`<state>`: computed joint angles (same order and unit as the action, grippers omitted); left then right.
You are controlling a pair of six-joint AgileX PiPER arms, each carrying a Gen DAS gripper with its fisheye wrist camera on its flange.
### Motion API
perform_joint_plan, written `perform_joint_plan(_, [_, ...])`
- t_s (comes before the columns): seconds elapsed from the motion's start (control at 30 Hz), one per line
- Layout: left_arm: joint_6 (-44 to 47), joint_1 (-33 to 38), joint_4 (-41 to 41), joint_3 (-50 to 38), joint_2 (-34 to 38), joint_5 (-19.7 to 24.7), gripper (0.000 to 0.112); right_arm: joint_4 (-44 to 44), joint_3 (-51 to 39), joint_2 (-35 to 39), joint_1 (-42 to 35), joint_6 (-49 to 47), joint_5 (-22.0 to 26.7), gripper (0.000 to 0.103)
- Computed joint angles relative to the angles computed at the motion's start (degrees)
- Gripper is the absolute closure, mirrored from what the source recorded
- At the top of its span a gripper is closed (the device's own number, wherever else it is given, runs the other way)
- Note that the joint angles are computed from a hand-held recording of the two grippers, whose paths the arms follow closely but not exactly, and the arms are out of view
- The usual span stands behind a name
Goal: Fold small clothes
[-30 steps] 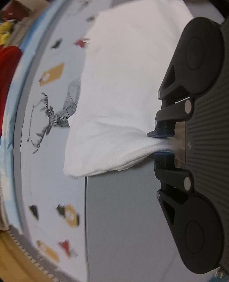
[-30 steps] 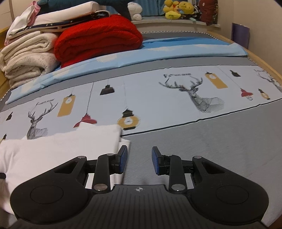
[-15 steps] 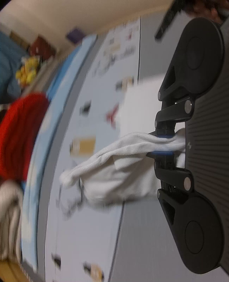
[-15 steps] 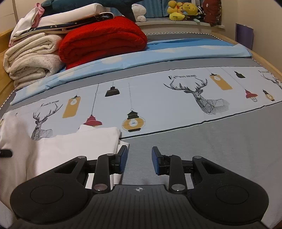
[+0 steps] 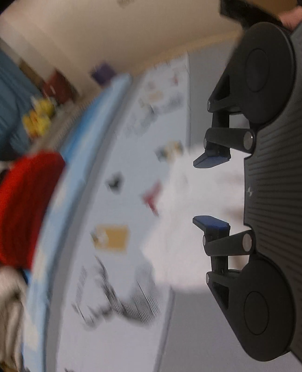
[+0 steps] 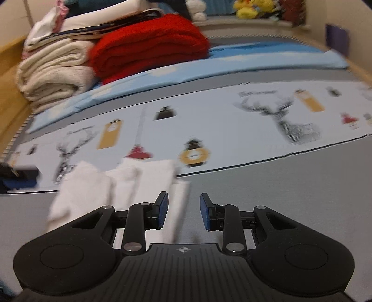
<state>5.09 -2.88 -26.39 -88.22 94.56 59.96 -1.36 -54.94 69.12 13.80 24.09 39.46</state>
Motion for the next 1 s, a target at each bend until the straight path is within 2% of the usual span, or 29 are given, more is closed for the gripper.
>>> perform_joint_plan(0.13, [-2.00,-0.09,8.83,0.33,0.68,2.52,0.063,14.22,-0.03,4.18,0.39,-7.72,-2.40,0.067])
perform_joint_plan(0.27, [1.00,1.85,8.26,1.52,-0.35,3.01,0.063,20.20,-2.29,10.60,3.72,-6.84,-3.61,0.064])
perform_joint_plan(0.4, [4.01,3.23,8.28,2.31,-1.34,3.23,0.063,20.42,-6.07,17.46,6.61,-4.49,-3.32,0.053])
perform_joint_plan(0.57, [5.93,4.54,8.47,2.32,-2.01,3.84,0.063,19.69,-9.45,23.89,7.85,-1.70,-2.92,0.052])
perform_joint_plan(0.7, [6.65,5.04,8.29,1.73,-1.96,3.82,0.063,24.21,-11.20,25.79,9.34,-7.60,-4.24,0.049])
perform_joint_plan(0.77, [6.63,5.34,8.23,1.40,-1.82,3.88,0.063,21.87,-12.43,26.64,11.24,-7.21,-4.69,0.047])
perform_joint_plan(0.8, [6.61,5.44,8.29,1.22,-1.69,3.93,0.063,20.05,-12.92,26.96,11.95,-6.32,-4.59,0.052])
perform_joint_plan(0.83, [6.41,5.44,8.50,1.16,-1.66,3.90,0.063,18.11,-13.16,27.13,12.58,-5.02,-4.76,0.070])
perform_joint_plan(0.87, [6.44,5.52,8.66,1.11,-1.62,3.94,0.063,15.30,-13.19,26.91,13.15,-2.98,-5.12,0.081])
perform_joint_plan(0.93, [6.20,5.48,9.14,1.07,-1.54,3.87,0.063,15.20,-12.24,25.68,13.08,-4.12,-6.98,0.089])
perform_joint_plan(1.0, [5.87,5.37,9.43,0.92,-1.52,3.76,0.063,16.49,-10.41,23.07,12.71,-6.55,-9.18,0.090])
